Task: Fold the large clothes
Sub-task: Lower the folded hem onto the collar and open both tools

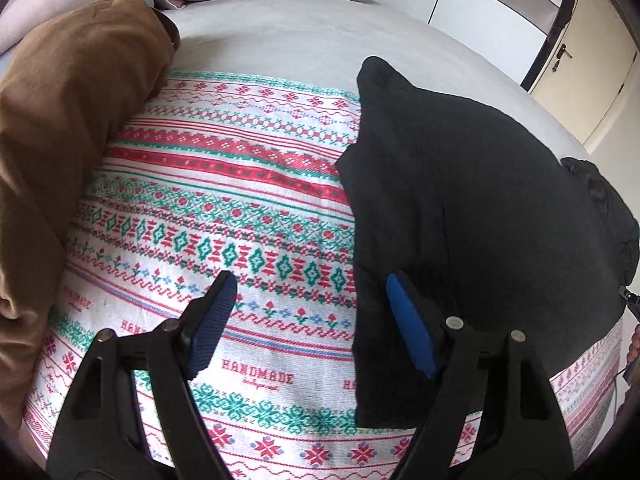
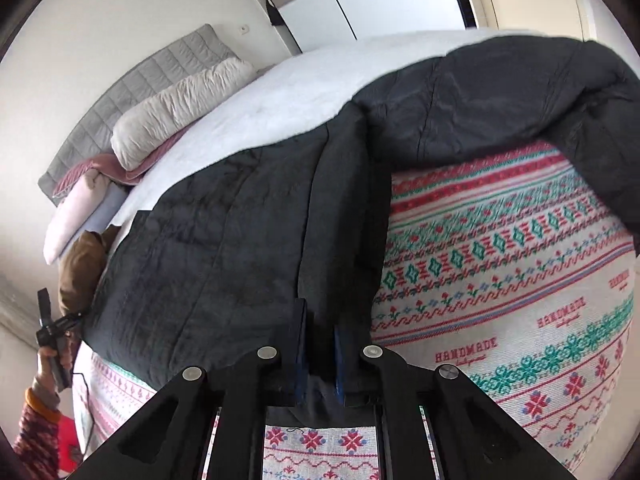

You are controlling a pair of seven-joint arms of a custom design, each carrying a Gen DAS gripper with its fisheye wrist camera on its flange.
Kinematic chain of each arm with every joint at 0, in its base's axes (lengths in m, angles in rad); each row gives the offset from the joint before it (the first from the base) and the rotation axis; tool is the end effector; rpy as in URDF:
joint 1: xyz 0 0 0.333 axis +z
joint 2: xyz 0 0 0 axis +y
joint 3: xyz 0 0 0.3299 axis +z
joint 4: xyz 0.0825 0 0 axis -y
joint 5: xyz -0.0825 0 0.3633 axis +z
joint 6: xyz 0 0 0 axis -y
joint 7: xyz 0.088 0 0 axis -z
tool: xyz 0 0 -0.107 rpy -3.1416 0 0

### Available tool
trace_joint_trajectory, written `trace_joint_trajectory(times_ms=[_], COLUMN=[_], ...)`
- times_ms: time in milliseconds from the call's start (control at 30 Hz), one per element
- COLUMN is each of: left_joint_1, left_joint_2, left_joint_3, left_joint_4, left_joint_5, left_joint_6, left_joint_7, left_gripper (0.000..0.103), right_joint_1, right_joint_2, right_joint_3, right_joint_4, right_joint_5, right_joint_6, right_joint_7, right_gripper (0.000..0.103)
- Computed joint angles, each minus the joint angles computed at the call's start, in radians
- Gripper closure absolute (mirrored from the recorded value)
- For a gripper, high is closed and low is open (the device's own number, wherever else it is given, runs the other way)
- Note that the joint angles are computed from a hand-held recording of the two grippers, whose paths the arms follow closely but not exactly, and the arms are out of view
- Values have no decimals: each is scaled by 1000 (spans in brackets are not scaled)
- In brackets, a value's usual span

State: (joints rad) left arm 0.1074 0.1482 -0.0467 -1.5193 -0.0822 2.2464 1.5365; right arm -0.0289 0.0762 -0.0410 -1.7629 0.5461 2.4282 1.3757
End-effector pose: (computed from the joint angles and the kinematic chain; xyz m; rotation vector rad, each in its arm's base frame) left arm 0.6309 0.0385 0.6529 -2.0385 1.7895 -0.6475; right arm 0.6110 -0.0401 0.5994 -1.5451 1.8581 -0.2190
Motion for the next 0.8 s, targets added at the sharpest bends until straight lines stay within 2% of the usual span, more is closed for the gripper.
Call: trace_joint_trajectory(times_ms=[33,67,100,133,167,233,267,300,333,367,400,467,533,600,633,667,700,733,767,800], left_joint_1=[-16,-33,-50,-55,-51,-50,-54,-63,-74,-87,-100,-125,-141,-130,-120,-102,-51,-34,-53,-43], left_joint_2=[-14,-28,-41,-57,-79,-113,-118,-118,-114,-103,-93,-71,-74,-138,-177,-212,-238,-255,-268,-276], left_joint_3=[6,11,14,13,5,-14,-26,-38,-52,-65,-76,-89,-80,-64,-55,-52,-76,-67,-26,-19], left_joint_4=[-20,-36,-46,-59,-82,-112,-111,-108,-105,-99,-97,-105,-147,-283,-345,-391,-420,-434,-438,-429], left_joint_5=[81,177,275,316,297,205,147,90,30,-18,-52,-84,-29,4,78,201,269,268,197,173], left_joint_6=[20,36,40,53,90,148,161,172,178,182,186,200,213,339,390,413,407,387,351,300], left_joint_7=[-19,-49,-93,-108,-94,-51,-22,6,40,71,93,94,33,71,56,-9,-48,-59,-30,-45], left_gripper=[25,25,26,26,26,26,26,26,26,26,26,26,26,29,28,27,24,12,10,10], right_joint_1=[-5,-7,0,13,27,58,73,91,110,132,153,184,201,218,212,180,153,145,112,51], right_joint_2=[13,4,-8,-26,-43,-75,-82,-82,-81,-69,-46,10,63,75,58,20,-18,-56,-87,-114], right_joint_3=[-5,-7,-8,-9,-8,4,14,26,37,51,65,89,103,75,56,52,42,12,17,57], right_joint_4=[0,-14,-26,-36,-44,-50,-49,-36,-28,-10,20,80,111,86,41,-35,-97,-153,-179,-192], right_joint_5=[-1,-5,-50,-131,-233,-460,-506,-525,-522,-499,-477,-444,-416,-531,-560,-519,-466,-344,-226,-179], right_joint_6=[-26,-18,11,38,65,107,124,134,152,165,161,144,128,109,125,175,206,233,218,183], right_joint_7=[20,38,82,148,217,349,357,354,337,304,272,230,216,297,325,307,290,208,139,135], right_gripper=[92,86,79,76,72,71,67,57,51,39,32,31,31,31,31,32,32,34,50,60])
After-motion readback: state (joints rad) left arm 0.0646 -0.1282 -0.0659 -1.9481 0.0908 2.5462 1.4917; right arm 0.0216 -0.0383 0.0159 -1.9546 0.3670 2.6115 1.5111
